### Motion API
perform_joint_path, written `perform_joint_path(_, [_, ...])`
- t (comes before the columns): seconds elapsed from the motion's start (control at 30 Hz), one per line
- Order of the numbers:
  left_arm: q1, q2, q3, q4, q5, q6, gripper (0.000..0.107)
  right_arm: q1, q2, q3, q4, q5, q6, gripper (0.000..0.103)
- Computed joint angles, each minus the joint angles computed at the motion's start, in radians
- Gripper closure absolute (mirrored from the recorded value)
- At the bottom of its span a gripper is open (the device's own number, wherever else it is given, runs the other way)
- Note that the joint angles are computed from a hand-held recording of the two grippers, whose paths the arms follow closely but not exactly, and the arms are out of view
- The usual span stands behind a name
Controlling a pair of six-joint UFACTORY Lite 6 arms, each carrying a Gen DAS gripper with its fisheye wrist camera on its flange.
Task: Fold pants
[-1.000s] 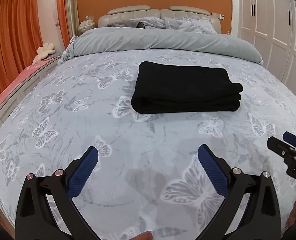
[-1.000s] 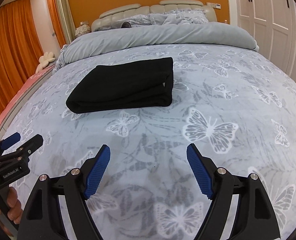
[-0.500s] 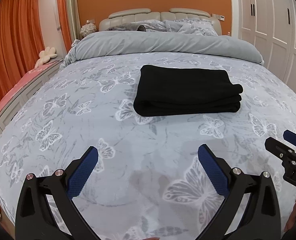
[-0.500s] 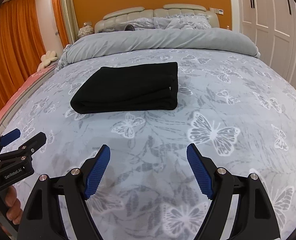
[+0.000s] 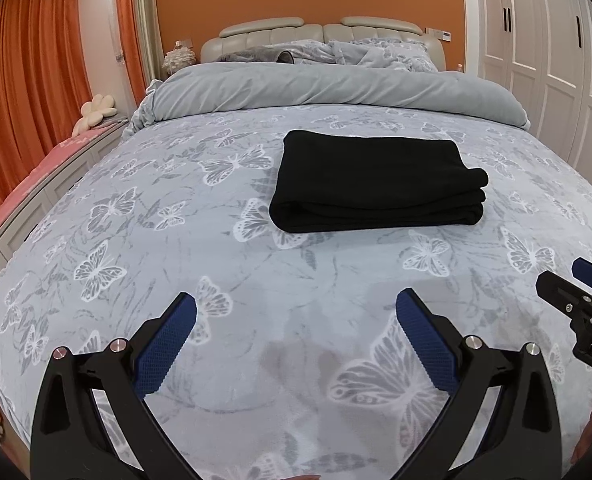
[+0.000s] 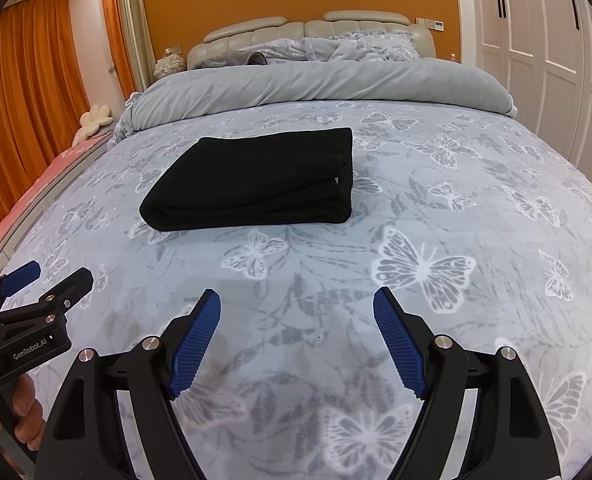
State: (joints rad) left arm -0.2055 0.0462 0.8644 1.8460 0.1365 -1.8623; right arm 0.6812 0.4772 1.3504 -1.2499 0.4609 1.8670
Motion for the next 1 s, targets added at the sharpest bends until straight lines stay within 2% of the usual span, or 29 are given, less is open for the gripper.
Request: perform_joint_path(1.0, [-0.01, 0.005, -0.003, 0.009, 0.018, -0.003, 0.009, 0.014, -0.006, 0.001, 0.006, 0.024, 0.001, 0.026])
